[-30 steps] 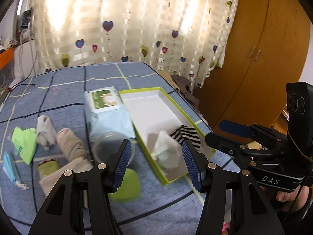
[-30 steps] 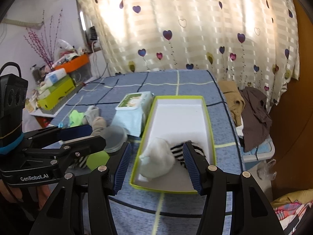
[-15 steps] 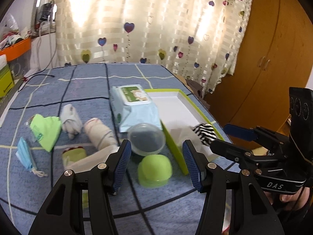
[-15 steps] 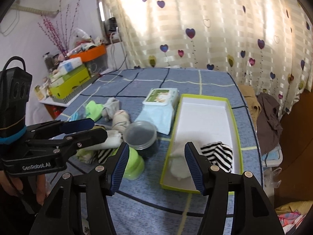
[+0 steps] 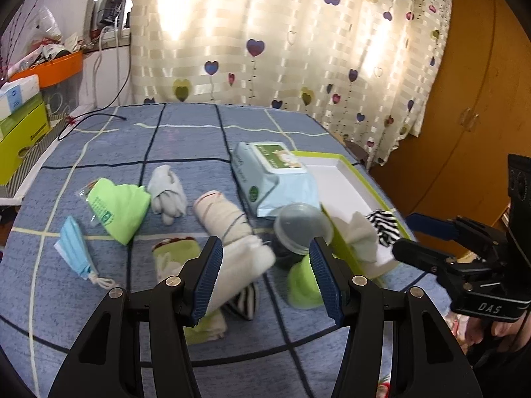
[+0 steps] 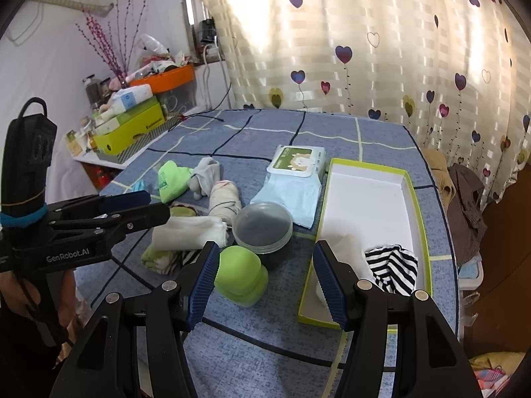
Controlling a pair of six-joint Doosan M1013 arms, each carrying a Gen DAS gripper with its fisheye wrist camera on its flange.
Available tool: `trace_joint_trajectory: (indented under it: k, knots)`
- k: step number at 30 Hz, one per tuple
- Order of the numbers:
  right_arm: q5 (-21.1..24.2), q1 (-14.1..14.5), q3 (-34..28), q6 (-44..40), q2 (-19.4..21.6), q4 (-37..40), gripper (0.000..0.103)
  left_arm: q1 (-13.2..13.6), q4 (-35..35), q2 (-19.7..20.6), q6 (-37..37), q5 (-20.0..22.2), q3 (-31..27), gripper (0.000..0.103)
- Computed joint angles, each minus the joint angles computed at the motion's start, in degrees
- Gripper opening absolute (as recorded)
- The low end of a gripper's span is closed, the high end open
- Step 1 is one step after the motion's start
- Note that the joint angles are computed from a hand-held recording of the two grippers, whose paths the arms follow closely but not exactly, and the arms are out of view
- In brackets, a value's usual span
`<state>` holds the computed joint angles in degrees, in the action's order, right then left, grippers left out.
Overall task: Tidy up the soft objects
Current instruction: 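Withdraw both grippers from the tray back over the remaining items, then grasp the rolled white towel with the right gripper while the left grasps the green rabbit towel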
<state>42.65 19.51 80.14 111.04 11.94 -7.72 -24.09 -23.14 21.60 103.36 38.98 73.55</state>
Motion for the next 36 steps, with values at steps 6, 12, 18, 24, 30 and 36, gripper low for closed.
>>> trace_joint_trajectory:
  k: [6, 12, 18, 24, 30, 36]
  knots:
    - [0.82, 0.09, -1.06, -1.11, 0.94, 0.9, 0.059, 0.71, 1.41, 0.78, -0.34, 0.89, -0.35, 0.056]
    - [1.41, 0.21, -2.35, -3.12, 1.96, 2.34, 0.059, 1.42, 2.27, 1.72, -1.07, 2.07, -0.82, 0.056]
    - [2.54, 0.82, -5.12, -9.44, 4.35, 5.69, 0.059, 2.68, 3.01, 1.47, -3.67, 1.22, -0.19, 0.056]
    - [5.49, 1.69, -9.28, -18.78, 8.09, 10.49, 0.059, 3.99, 3.48, 1.17, -6.02, 0.81, 0.68, 0.056]
    - [11.18, 2.64, -14.26, -26.06, 12.39, 11.82, 0.059, 5.33, 3.09, 0.92, -7.55, 0.4, 1.53, 0.056]
    - [17.24, 3.33, -18.54, -33.01, 15.81, 10.02, 0.059, 6.27, 2.53, 0.78, -8.52, -0.15, 2.09, 0.056]
